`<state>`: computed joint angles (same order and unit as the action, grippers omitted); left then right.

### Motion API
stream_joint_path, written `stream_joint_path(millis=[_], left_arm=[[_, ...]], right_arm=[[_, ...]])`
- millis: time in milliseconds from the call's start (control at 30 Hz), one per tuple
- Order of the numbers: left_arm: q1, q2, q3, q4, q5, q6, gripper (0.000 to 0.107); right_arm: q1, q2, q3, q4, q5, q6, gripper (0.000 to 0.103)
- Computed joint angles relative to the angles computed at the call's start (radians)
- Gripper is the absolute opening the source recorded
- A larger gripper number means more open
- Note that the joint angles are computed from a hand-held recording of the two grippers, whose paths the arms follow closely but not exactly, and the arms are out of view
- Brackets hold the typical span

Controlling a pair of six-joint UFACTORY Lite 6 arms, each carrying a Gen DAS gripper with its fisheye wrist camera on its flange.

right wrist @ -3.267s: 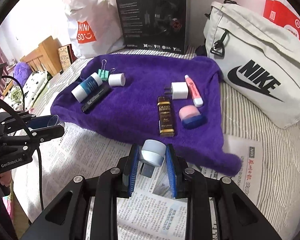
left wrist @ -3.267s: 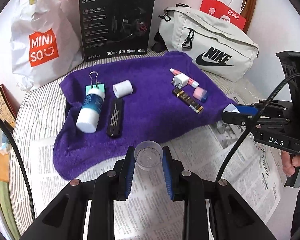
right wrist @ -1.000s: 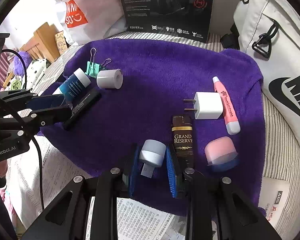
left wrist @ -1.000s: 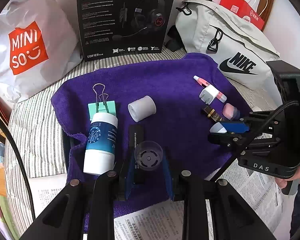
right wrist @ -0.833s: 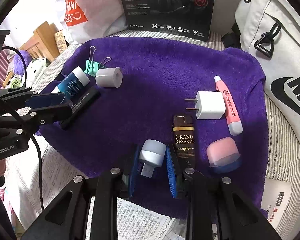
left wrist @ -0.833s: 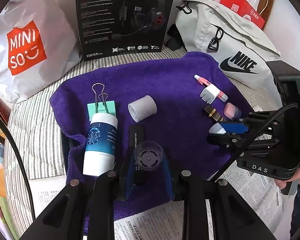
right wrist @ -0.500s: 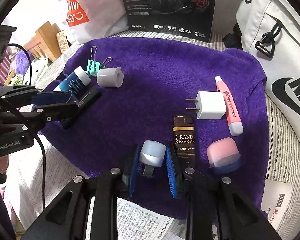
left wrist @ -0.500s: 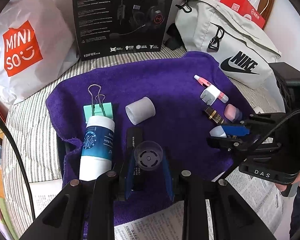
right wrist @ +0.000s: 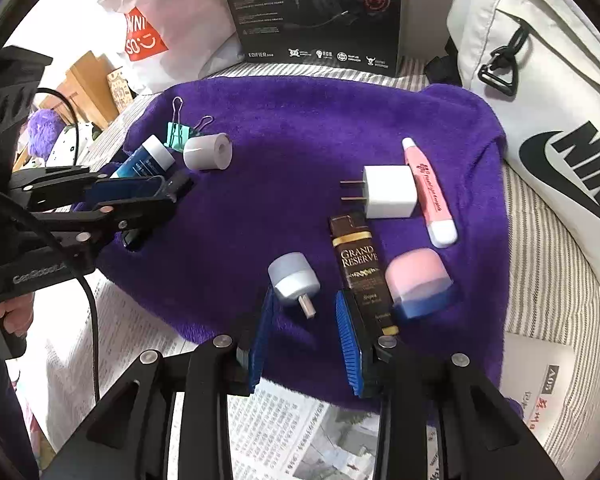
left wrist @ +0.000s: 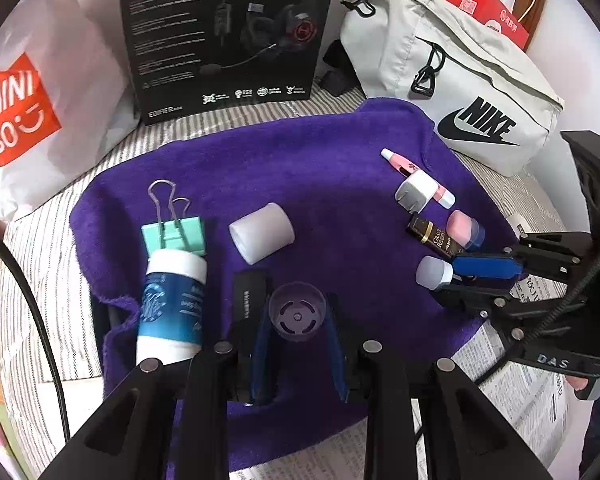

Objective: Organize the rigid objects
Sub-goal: 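Lower the white cap and clear lid onto the towel and open both tools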

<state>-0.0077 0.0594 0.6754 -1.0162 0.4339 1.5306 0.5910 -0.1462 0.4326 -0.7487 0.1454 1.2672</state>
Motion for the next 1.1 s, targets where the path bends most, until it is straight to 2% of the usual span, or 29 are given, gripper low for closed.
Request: stream_joint_path(millis=[200, 367, 533, 700, 1100], left_arm=[[-0.056, 0.034, 0.018, 0.003, -0.037, -0.033, 0.026], [-0.095, 0.057, 0.035, 0.022, -0.069, -0.07, 0.026], [-0.119, 0.082, 0.056, 0.039, -0.087, -0.1, 0.026], [-0.147, 0.113, 0.068, 0.057, -0.124, -0.125, 0.026], [-0.172, 0.081, 0.019, -0.02, -0.177, -0.034, 0.028]], right_arm=[[0.003, -0.109, -0.075, -0.003, 0.019, 0.026, 0.039], [-0.035, -0.214, -0.137, 0.168, 0.027, -0.156, 0.039], [-0.061, -0.279, -0.175, 0.251, 0.038, -0.249, 0.04], [-0.048, -0.329, -0.202, 0.216, 0.056, -0.196, 0.04], [-0.046, -0.352, -0.221, 0.175, 0.054, -0.143, 0.042]])
